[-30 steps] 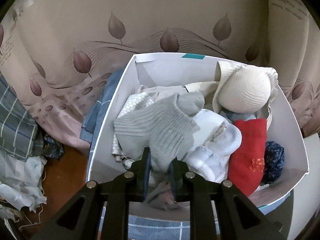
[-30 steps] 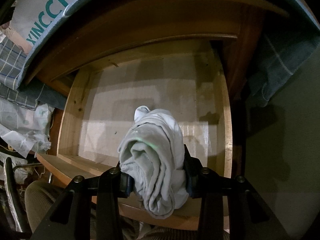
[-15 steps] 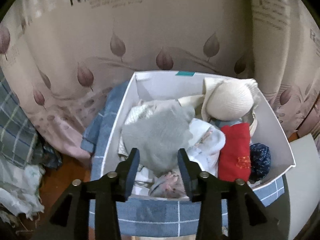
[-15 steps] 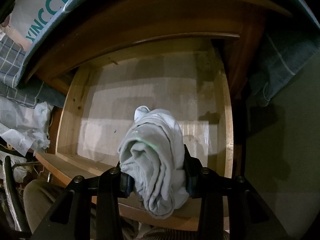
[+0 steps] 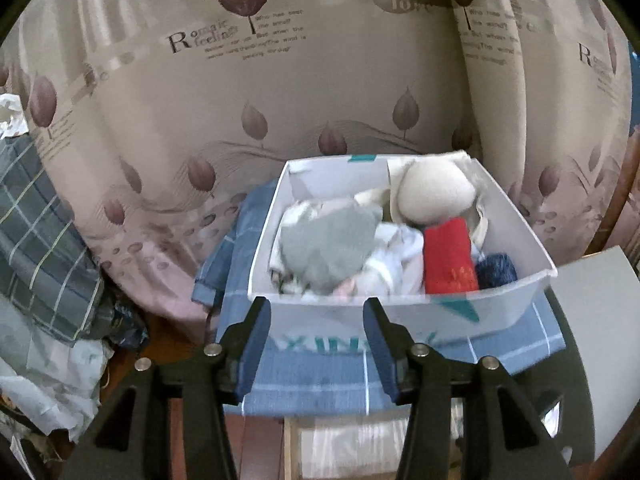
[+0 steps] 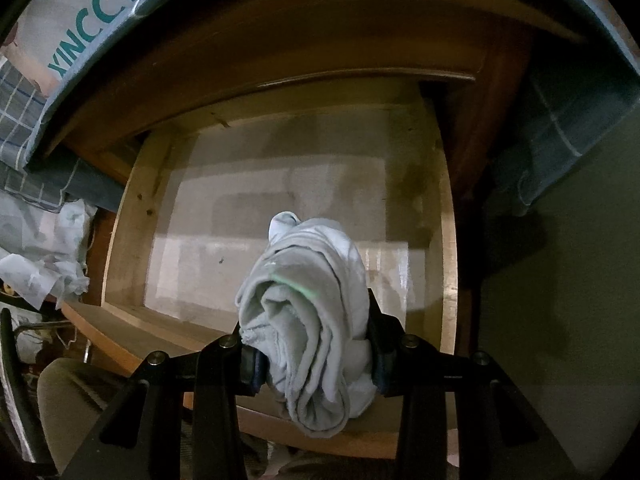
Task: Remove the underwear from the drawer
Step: 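Carry the pale blue underwear into the white box and open the right tool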
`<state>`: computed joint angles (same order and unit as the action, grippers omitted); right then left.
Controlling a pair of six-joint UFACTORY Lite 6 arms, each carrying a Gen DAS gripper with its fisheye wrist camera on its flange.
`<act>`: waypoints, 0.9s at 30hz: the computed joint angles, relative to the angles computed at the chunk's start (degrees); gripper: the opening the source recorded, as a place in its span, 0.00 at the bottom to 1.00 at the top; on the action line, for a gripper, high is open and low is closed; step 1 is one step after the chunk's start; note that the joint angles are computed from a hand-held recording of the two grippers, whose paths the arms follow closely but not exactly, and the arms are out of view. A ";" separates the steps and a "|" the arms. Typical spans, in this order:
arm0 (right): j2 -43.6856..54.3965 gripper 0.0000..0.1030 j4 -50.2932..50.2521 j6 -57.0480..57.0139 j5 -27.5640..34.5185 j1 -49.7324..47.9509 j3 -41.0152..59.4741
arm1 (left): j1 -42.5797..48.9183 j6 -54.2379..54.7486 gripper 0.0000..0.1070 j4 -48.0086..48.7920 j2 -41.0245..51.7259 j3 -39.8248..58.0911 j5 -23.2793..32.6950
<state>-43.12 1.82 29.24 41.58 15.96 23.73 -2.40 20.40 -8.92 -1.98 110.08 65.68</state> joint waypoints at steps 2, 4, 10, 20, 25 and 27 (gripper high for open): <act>0.47 0.35 -1.20 1.29 0.27 0.73 0.37 | 1.55 1.60 0.46 -0.56 -4.83 -6.18 -1.00; 0.41 0.35 -2.76 2.96 0.56 1.69 0.56 | 3.24 3.05 0.46 -1.10 -8.92 -11.29 -1.88; -2.04 0.35 -7.89 8.59 2.57 5.05 1.17 | 11.63 10.10 0.46 -4.35 -20.85 -26.74 -3.22; -5.83 0.35 -9.13 9.32 7.29 6.89 4.14 | 25.02 21.92 0.46 -11.72 -29.75 -39.32 1.39; -8.26 0.35 -9.01 6.99 12.63 5.97 9.65 | 29.45 24.45 0.46 -14.32 -30.12 -41.31 2.67; -7.98 0.35 -9.80 5.95 15.19 5.66 13.80 | 30.66 25.31 0.46 -14.97 -30.11 -41.68 3.14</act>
